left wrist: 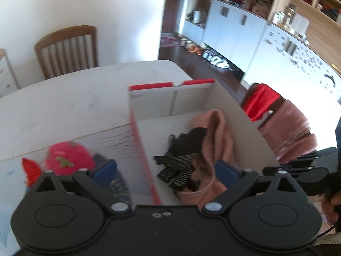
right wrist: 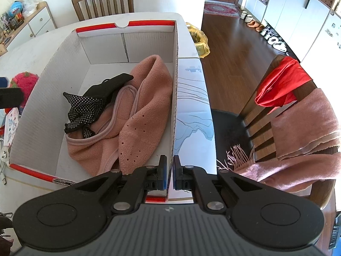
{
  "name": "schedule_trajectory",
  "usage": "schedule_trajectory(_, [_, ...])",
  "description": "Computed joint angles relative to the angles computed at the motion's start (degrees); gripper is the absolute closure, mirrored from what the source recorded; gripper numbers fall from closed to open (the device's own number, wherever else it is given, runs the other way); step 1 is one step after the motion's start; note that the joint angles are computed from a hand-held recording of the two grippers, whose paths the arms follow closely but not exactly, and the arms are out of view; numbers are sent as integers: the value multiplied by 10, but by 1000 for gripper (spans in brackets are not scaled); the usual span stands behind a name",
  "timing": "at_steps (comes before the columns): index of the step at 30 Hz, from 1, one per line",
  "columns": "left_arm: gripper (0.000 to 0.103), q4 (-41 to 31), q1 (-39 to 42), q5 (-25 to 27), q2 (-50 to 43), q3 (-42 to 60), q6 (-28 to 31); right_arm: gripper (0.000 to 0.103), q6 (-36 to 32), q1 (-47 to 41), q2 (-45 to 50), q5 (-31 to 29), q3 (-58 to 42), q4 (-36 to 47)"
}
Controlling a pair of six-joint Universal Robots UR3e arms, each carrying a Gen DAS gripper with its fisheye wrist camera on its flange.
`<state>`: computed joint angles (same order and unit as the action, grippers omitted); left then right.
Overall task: Organize objects
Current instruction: 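Move the left tool to the white USB cable on the table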
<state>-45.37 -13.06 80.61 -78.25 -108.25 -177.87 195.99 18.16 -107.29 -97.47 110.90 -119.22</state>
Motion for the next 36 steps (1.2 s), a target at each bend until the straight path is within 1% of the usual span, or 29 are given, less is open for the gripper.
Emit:
schedule_trajectory(7, [2, -7, 39, 26, 84, -65, 9, 98, 11, 10, 11, -12, -15, 11])
schedule_trajectory(9, [2, -12, 54, 22, 108, -83, 16, 98, 14, 14, 16, -18, -20, 14])
schedule_trajectory(13, [1, -33, 119, -17, 175, -127, 39, 98, 21, 21, 25, -26, -25, 16])
schedule_trajectory(15, [1, -51, 152, -27, 201, -140, 51, 98, 25, 27, 31, -34, -28, 17])
schedule_trajectory(19, [1, -115, 246, -74, 275, -170, 93, 98, 35, 38, 41, -47, -36, 20])
schedule_trajectory(21, [1, -157, 306, -100, 321, -184, 124, 98, 39, 41, 43, -52, -37, 20])
schedule_trajectory(23, [1, -186, 347, -102, 349, -192, 148, 98, 42, 43, 43, -54, -37, 21])
schedule_trajectory(25, [2, -232, 403, -122, 386, -198, 189, 98, 50, 44, 47, -55, -41, 27])
schedule_trajectory(27, [1, -286, 468, -150, 433, -206, 239, 98, 58, 50, 52, -61, -46, 33])
schedule_trajectory(30, [2, -410, 582, -195, 497, -199, 342, 98, 69, 64, 63, -74, -57, 43])
schedule_trajectory(32, [2, -472, 643, -205, 531, -201, 402, 98, 77, 69, 67, -81, -63, 48])
schedule_trajectory(33, [2, -491, 663, -202, 541, -204, 422, 98, 79, 70, 68, -81, -66, 51])
schedule_trajectory(35, [2, -484, 676, -181, 547, -221, 434, 98, 86, 73, 72, -83, -72, 58])
schedule_trajectory(36, [2, -502, 699, -181, 563, -226, 454, 98, 88, 78, 75, -87, -76, 61])
